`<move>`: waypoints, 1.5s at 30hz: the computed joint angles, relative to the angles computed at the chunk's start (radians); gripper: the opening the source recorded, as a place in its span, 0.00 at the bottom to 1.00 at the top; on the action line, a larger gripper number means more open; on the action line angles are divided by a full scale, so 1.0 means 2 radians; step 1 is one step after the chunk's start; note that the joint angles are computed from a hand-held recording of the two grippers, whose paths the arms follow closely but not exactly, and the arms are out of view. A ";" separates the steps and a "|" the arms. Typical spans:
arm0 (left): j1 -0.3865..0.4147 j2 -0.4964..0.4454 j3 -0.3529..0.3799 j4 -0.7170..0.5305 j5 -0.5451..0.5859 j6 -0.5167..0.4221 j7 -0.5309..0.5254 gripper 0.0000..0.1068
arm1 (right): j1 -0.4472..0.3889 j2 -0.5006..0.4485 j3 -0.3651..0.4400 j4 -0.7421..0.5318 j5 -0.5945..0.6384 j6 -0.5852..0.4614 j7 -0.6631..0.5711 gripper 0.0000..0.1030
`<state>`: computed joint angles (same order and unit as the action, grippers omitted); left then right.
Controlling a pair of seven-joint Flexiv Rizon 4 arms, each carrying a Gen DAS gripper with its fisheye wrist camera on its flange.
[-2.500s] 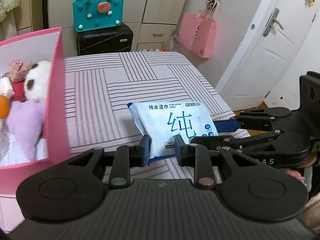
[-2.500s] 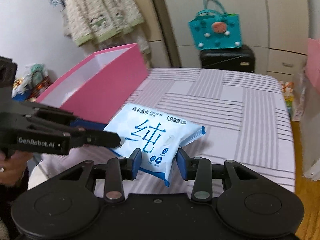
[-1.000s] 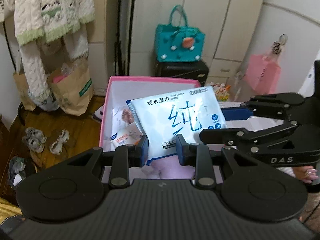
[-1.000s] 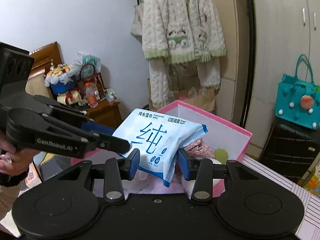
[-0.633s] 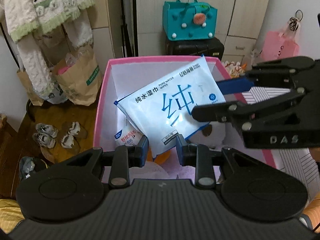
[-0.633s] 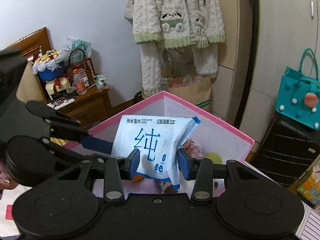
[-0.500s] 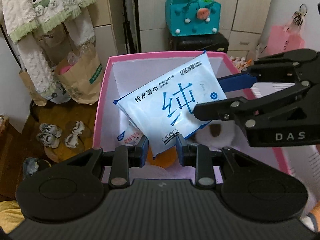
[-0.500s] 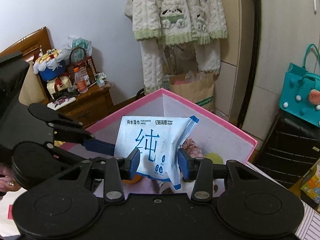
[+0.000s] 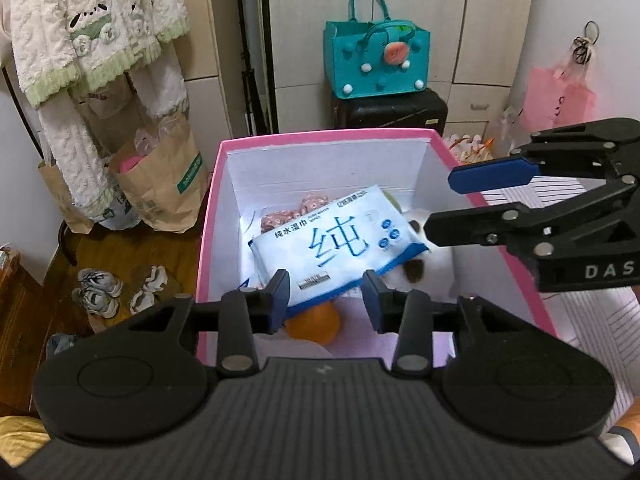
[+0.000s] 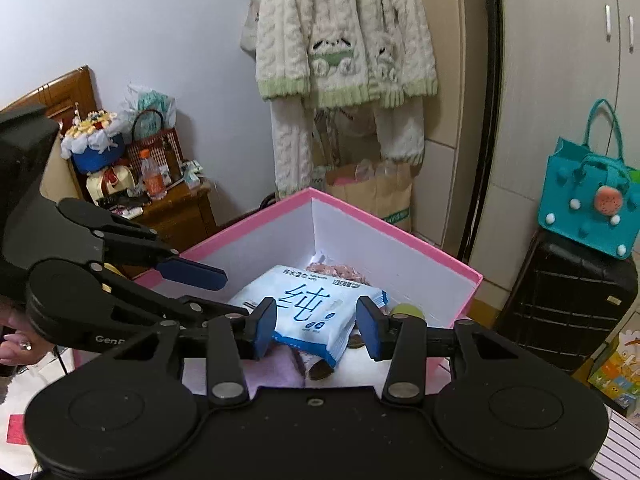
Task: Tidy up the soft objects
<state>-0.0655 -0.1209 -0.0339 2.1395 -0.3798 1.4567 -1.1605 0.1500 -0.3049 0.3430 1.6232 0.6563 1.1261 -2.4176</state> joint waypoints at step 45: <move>0.020 0.208 -0.056 0.038 0.285 -0.208 -0.249 0.91 | 0.047 0.278 -0.074 0.347 -0.164 0.181 0.273 0.99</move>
<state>-0.0259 0.2954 -0.1464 2.2151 0.1903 1.0411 -1.6586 0.2438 0.2516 0.1946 2.3174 0.3274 1.4884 -1.8710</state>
